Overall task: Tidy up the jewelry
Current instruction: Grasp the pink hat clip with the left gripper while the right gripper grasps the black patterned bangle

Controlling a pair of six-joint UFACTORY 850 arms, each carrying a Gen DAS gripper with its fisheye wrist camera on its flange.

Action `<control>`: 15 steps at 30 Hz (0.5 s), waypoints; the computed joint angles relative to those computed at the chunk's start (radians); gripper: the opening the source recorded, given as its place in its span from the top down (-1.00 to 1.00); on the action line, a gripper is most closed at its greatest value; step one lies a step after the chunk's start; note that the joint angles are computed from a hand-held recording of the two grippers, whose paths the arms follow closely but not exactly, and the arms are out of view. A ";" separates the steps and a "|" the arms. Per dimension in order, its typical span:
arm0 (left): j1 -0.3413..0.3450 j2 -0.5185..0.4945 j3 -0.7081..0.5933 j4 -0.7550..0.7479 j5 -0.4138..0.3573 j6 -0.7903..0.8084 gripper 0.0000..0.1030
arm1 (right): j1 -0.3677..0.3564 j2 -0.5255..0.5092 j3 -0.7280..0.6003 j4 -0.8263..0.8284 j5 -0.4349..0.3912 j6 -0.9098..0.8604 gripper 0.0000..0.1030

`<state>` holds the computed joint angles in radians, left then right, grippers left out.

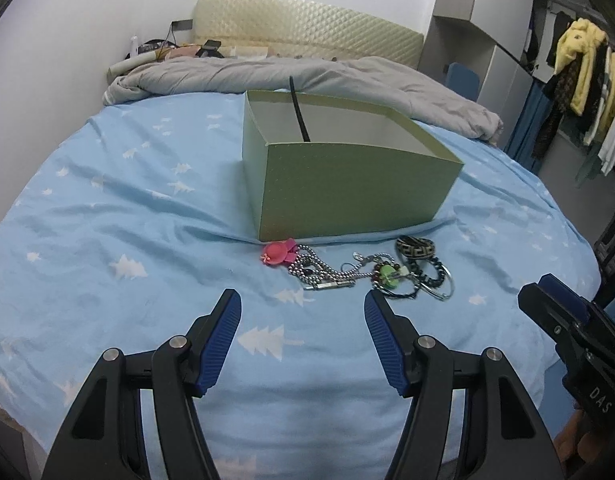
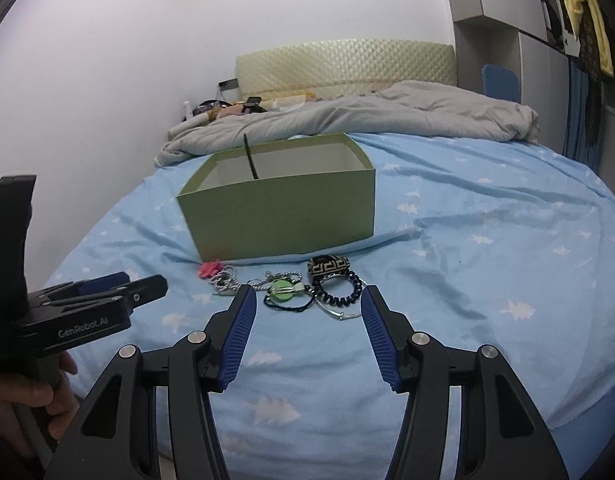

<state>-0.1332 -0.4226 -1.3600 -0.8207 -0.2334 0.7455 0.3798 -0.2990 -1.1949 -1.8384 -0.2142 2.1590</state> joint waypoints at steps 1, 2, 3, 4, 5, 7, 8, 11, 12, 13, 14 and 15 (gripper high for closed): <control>0.001 -0.010 -0.009 0.006 -0.001 -0.009 -0.25 | -0.005 -0.016 -0.014 0.007 0.004 -0.011 -0.02; 0.002 -0.024 -0.022 0.013 -0.004 -0.019 -0.25 | -0.009 -0.028 -0.026 0.013 0.009 -0.019 -0.02; 0.003 -0.038 -0.035 0.012 -0.006 -0.022 -0.23 | -0.014 -0.040 -0.036 0.012 0.015 -0.021 -0.02; 0.003 -0.051 -0.047 0.000 -0.008 -0.012 -0.21 | -0.016 -0.049 -0.044 0.021 0.019 -0.032 -0.01; 0.002 -0.067 -0.062 0.006 -0.007 -0.019 -0.21 | -0.020 -0.065 -0.059 0.053 0.027 -0.068 -0.01; 0.002 -0.091 -0.085 0.011 -0.009 -0.025 -0.21 | -0.028 -0.095 -0.088 0.116 0.040 -0.139 0.00; 0.001 -0.104 -0.098 0.019 -0.008 -0.033 -0.21 | -0.031 -0.107 -0.099 0.138 0.043 -0.164 0.01; -0.001 -0.146 -0.140 0.069 -0.005 -0.079 -0.17 | -0.041 -0.152 -0.144 0.258 0.052 -0.289 0.03; 0.000 -0.163 -0.159 0.091 -0.013 -0.098 0.02 | -0.045 -0.165 -0.157 0.303 0.054 -0.335 0.04; 0.000 -0.179 -0.178 0.112 -0.022 -0.118 0.05 | -0.048 -0.176 -0.170 0.350 0.057 -0.383 0.05; 0.001 -0.193 -0.194 0.136 -0.026 -0.143 0.05 | -0.051 -0.191 -0.187 0.405 0.059 -0.439 0.05; 0.003 -0.206 -0.208 0.142 -0.029 -0.152 0.05 | -0.055 -0.206 -0.203 0.445 0.065 -0.480 0.05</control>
<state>-0.1299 -0.6285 -1.5677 -0.6791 -0.2624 0.5930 0.3252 -0.5051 -1.3974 -1.3930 -0.1494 1.6792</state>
